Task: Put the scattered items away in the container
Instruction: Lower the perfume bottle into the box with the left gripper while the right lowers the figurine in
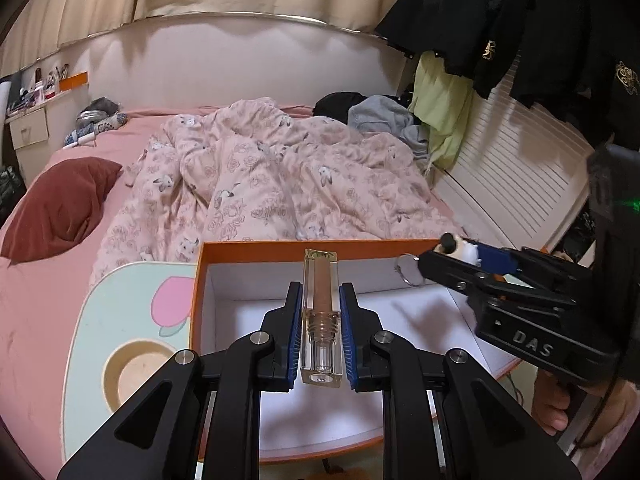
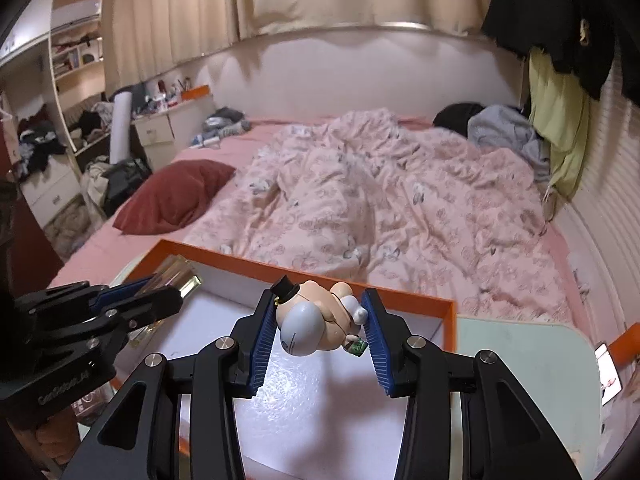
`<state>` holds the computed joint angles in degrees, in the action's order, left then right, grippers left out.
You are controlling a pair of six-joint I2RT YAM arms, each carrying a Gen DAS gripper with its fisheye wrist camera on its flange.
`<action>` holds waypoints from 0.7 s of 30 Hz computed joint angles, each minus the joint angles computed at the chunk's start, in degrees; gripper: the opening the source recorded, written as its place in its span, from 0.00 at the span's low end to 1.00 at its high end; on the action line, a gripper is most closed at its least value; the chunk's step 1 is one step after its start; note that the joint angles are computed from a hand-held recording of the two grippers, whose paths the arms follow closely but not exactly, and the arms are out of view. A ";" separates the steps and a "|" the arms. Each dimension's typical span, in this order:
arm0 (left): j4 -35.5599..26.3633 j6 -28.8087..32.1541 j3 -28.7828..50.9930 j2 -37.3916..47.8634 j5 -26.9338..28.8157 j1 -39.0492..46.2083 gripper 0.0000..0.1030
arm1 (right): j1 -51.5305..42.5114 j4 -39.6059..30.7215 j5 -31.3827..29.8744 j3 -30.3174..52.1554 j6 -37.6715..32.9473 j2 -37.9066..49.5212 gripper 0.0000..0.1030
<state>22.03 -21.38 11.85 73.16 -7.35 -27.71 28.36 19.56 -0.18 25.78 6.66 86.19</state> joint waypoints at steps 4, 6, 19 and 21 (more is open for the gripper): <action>1.58 -0.42 0.38 2.53 0.47 0.56 0.18 | -1.60 1.57 -1.66 0.70 1.03 2.52 0.41; 2.36 -1.22 0.29 3.27 1.89 2.21 0.19 | -2.28 2.76 -2.77 -0.17 2.00 2.16 0.42; -14.19 -1.21 -4.05 -26.16 -1.75 -2.73 0.19 | -2.71 1.80 -6.14 -10.02 4.01 -19.94 0.46; -22.87 -2.01 -3.45 -35.38 -4.35 -6.40 0.23 | -0.61 -3.16 -4.22 -11.81 4.46 -28.18 0.46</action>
<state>-0.84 -23.39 8.40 37.78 -11.70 -34.11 27.75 16.40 -4.40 13.96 11.11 58.01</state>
